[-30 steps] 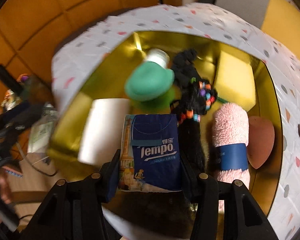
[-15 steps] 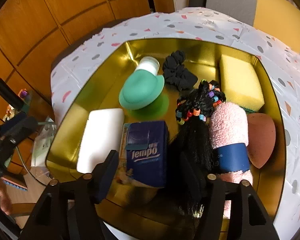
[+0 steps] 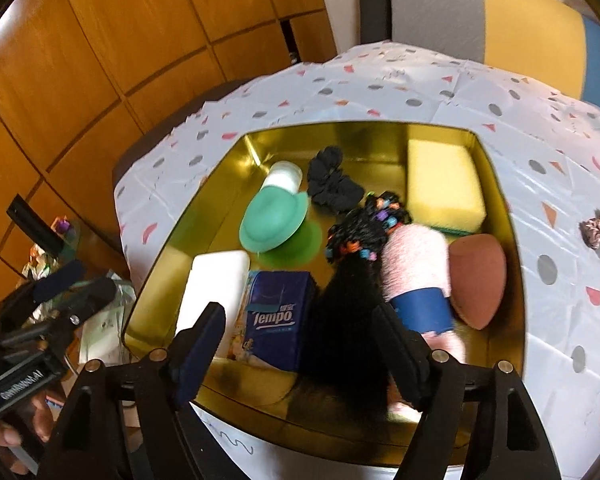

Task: Organize soft objects
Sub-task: 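Move both tools from the tray toward the pink scrunchie and beige roll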

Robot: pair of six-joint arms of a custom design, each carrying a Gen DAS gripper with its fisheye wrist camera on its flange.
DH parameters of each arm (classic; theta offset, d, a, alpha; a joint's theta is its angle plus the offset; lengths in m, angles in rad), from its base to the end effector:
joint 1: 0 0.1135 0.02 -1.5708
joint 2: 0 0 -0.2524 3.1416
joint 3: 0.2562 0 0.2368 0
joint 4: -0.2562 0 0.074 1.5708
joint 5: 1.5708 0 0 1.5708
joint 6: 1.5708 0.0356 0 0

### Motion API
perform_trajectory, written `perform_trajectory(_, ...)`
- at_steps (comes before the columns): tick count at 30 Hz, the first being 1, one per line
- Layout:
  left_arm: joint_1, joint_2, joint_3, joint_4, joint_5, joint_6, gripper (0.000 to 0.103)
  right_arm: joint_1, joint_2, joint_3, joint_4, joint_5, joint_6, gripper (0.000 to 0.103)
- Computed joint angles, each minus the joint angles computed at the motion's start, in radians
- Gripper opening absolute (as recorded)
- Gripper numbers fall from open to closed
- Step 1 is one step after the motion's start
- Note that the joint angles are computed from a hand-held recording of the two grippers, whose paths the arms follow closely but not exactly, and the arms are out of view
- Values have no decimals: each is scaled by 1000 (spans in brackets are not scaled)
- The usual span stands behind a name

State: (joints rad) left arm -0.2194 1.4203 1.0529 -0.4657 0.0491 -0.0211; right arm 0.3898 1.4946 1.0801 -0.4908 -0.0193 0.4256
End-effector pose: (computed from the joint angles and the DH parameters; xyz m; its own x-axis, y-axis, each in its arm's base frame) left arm 0.2838 -0.0651 0.2557 -0.7274 0.1406 -0.6717 0.2343 0.9708 -0.0505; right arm 0.2794 0.1155 0.2416 -0.8241 0.1077 -0.5561 -0.0557 0.9616 0.2688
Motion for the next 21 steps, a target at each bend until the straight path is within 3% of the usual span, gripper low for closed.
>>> perform_trajectory(12, -72, -19, 7, -10, -32, 24, 72, -99, -163, -72, -18, 28, -9, 81)
perform_trajectory(21, -137, -11, 26, -18, -55, 35, 72, -276, -297, -147, -65, 5, -65, 83)
